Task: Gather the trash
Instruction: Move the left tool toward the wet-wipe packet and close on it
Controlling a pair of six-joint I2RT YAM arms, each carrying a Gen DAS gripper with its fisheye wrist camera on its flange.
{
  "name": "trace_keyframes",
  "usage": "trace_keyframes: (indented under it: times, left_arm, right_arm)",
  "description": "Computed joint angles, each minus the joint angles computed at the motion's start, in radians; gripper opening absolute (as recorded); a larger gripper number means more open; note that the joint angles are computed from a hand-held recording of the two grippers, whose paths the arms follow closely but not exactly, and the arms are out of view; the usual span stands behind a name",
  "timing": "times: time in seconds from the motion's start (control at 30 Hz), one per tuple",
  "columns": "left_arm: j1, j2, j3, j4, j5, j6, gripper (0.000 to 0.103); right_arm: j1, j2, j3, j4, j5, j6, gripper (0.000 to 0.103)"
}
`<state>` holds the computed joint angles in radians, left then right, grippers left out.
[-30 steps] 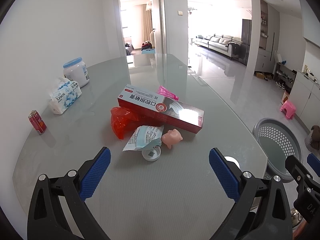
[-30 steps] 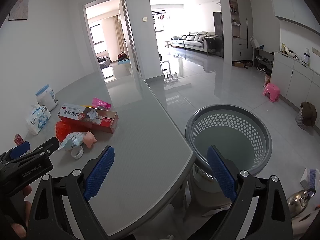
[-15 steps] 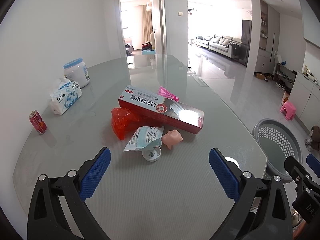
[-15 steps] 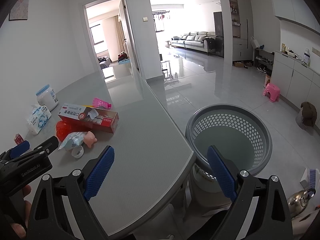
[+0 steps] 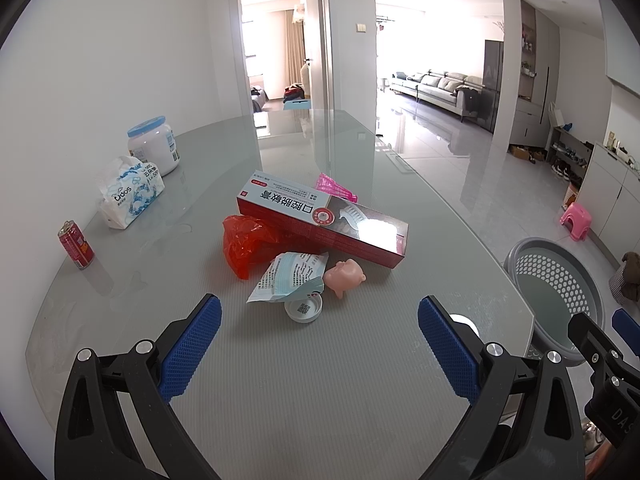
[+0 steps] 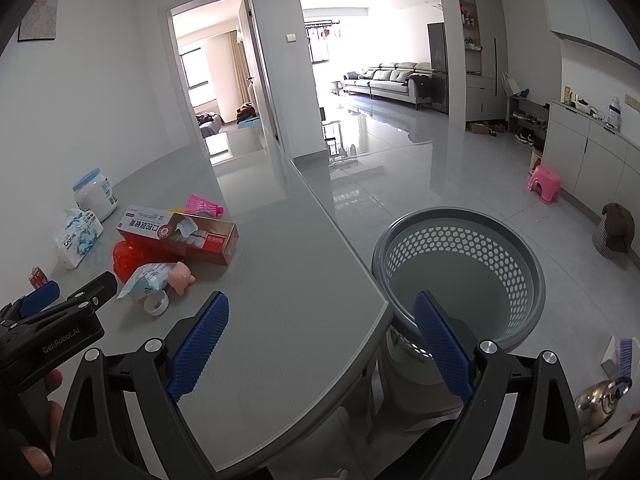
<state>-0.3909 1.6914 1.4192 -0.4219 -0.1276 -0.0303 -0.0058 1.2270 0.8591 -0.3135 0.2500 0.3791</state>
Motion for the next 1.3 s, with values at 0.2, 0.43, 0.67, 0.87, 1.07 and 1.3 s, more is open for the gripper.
trace_keyframes:
  times: [0.2, 0.43, 0.67, 0.87, 1.07, 1.3]
  left_arm:
    - [0.015, 0.022, 0.028, -0.010, 0.008, 0.002, 0.097]
    - [0.066, 0.009, 0.004, -0.002, -0.013, -0.017, 0.097]
    - [0.166, 0.062, 0.026, 0.013, -0.023, -0.003, 0.097]
    - [0.212, 0.108, 0.050, 0.013, 0.010, 0.007, 0.097]
    - [0.208, 0.167, 0.091, -0.017, 0.071, 0.002, 0.097]
    - [0.171, 0.322, 0.278, -0.103, 0.120, -0.010, 0.097]
  right_arm:
    - [-0.003, 0.005, -0.002, 0.004, -0.011, -0.002, 0.090]
    - [-0.007, 0.013, -0.022, 0.044, -0.061, -0.017, 0.090]
    - [0.010, 0.109, -0.005, 0.101, -0.146, -0.043, 0.090]
    - [0.057, 0.239, 0.068, 0.134, -0.179, -0.073, 0.090]
    - [0.063, 0.322, 0.131, 0.136, -0.169, -0.086, 0.090]
    - [0.035, 0.384, 0.166, 0.134, -0.173, -0.079, 0.090]
